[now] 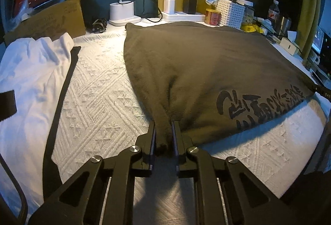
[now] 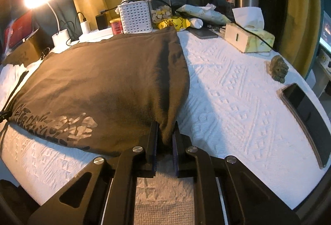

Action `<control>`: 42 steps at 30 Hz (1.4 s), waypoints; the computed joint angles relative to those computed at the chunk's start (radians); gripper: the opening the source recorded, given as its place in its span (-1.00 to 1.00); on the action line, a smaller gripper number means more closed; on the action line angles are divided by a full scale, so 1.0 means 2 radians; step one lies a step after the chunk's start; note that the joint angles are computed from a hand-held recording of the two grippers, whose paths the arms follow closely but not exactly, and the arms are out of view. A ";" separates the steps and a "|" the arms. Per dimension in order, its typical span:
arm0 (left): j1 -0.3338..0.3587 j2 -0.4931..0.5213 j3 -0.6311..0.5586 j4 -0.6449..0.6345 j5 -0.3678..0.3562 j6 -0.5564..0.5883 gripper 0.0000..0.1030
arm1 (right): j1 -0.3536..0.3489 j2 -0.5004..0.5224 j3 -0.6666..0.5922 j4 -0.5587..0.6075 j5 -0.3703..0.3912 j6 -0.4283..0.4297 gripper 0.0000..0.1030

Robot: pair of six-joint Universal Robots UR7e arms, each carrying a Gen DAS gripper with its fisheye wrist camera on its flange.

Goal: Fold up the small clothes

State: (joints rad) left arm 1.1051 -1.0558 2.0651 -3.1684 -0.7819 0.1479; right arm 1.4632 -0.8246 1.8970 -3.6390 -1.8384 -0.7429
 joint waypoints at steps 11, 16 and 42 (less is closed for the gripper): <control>-0.018 -0.015 0.025 -0.012 0.001 0.003 -0.81 | -0.001 -0.015 0.029 -0.033 0.002 -0.007 -0.76; -0.024 -0.023 0.040 -0.011 0.000 -0.010 -0.81 | -0.005 -0.023 0.047 -0.050 0.004 -0.010 -0.76; -0.029 -0.042 0.040 0.017 0.055 -0.040 0.02 | -0.038 -0.051 0.079 -0.024 0.042 0.016 -0.75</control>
